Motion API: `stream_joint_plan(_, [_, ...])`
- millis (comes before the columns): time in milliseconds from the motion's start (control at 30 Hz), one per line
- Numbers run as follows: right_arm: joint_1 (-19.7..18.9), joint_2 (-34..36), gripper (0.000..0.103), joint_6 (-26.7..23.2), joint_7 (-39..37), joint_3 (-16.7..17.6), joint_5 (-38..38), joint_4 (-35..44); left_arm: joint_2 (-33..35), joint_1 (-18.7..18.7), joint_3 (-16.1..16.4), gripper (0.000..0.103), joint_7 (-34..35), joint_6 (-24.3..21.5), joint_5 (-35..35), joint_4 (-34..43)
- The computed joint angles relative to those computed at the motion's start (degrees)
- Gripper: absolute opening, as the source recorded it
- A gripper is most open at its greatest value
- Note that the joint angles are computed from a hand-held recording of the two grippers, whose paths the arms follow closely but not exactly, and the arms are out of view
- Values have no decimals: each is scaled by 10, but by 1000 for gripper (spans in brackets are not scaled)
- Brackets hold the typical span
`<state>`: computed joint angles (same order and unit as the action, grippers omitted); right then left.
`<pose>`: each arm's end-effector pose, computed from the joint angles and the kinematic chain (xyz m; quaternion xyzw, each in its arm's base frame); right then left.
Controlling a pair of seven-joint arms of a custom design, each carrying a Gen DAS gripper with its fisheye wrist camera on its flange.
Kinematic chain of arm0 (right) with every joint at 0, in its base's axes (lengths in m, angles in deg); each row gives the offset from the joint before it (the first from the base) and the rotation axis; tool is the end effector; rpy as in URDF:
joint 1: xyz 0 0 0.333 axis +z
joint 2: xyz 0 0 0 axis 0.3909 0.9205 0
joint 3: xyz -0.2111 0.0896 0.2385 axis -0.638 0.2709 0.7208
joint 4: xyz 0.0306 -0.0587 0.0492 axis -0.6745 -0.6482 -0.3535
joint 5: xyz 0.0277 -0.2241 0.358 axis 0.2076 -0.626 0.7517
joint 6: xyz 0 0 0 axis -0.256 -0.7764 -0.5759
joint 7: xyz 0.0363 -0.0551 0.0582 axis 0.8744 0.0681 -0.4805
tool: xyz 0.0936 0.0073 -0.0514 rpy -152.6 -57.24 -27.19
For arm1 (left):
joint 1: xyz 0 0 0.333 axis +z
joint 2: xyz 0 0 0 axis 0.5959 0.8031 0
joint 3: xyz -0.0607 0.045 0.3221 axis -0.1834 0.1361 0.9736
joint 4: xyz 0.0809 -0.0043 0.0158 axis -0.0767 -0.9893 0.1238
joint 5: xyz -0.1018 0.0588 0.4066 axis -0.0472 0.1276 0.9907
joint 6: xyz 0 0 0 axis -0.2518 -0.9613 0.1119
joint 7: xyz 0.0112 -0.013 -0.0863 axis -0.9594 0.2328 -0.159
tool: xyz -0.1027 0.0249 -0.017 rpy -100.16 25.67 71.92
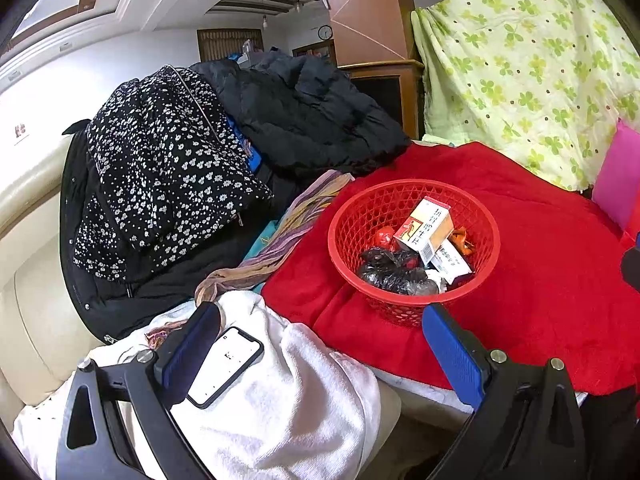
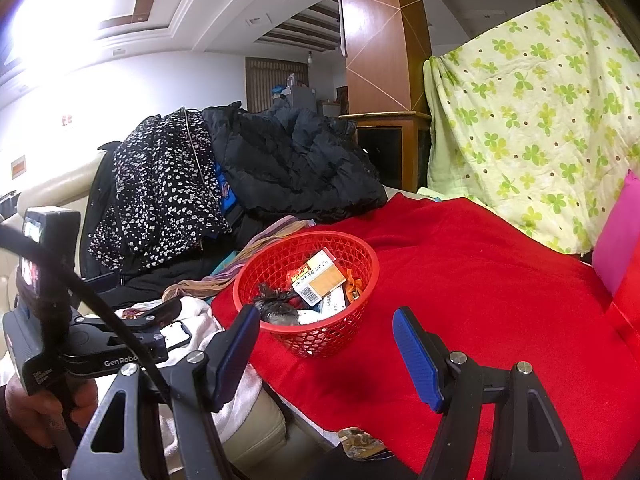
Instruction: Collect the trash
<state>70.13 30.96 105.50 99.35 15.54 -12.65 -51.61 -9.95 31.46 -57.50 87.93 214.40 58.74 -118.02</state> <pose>0.4874 0.2600 0.6065 -0.7176 0.4218 -0.2479 0.4957 0.4365 -0.2576 0.5938 -0.7134 0.5170 -0.2168 0.4205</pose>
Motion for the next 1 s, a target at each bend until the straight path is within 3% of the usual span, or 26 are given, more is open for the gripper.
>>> stream_joint_plan(433, [-15, 5, 73, 0, 7, 16, 0, 1, -3, 1, 5, 101, 5, 9, -14, -10])
stream_joint_plan(900, [-79, 14, 77, 9, 85, 65, -51, 2, -9, 6, 7, 101, 7, 19, -28, -23])
stream_joint_plan(1000, [-77, 15, 77, 6, 96, 62, -60, 4, -11, 7, 7, 101, 8, 21, -31, -26])
